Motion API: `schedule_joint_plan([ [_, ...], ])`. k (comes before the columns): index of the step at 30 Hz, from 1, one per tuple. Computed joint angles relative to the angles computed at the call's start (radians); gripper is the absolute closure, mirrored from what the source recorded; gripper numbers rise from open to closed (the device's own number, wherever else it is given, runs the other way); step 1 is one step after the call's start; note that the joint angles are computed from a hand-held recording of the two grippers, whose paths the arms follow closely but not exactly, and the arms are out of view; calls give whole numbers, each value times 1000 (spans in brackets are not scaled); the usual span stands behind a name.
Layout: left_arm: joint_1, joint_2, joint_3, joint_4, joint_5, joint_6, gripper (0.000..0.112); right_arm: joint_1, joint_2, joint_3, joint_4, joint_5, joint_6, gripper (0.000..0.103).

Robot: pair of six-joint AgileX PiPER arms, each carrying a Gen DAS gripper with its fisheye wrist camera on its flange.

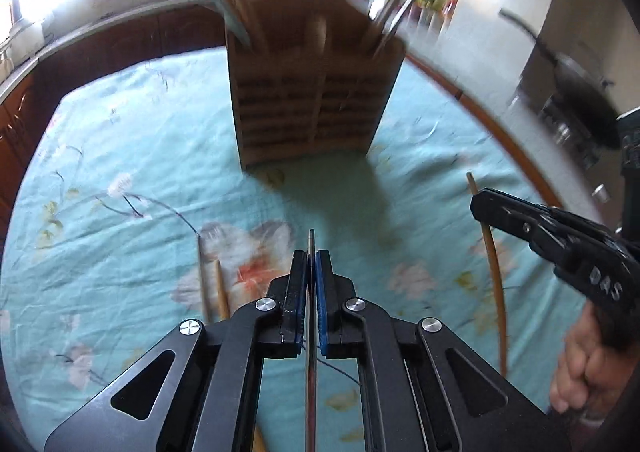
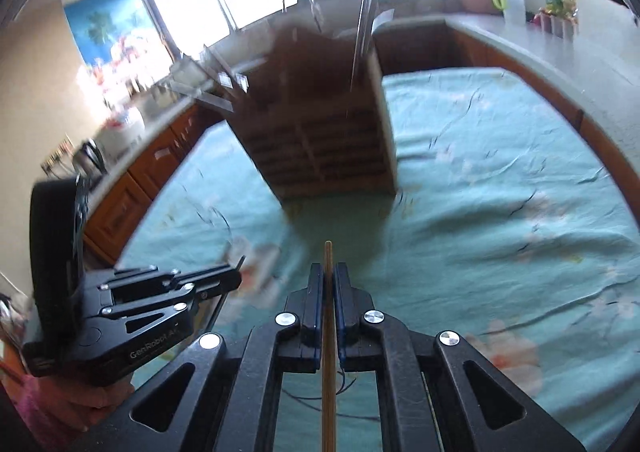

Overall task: Organize utensils
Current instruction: 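Lift both chopsticks and carry them toward the wooden holder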

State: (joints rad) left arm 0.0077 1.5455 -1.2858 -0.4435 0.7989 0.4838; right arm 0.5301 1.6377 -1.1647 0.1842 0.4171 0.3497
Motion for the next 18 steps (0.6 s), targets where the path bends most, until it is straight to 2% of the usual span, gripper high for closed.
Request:
schedule_joint_plan([
  [7, 134, -129, -42, -160, 128, 111, 109, -28, -126, -5, -40, 3, 42, 98],
  [11, 159, -163, -75, -198, 149, 119, 109, -14, -167, -28, -150, 3, 137, 98],
  [18, 206, -171, -150, -250, 179, 137, 109, -8, -195, -95, -249, 15, 196, 98],
])
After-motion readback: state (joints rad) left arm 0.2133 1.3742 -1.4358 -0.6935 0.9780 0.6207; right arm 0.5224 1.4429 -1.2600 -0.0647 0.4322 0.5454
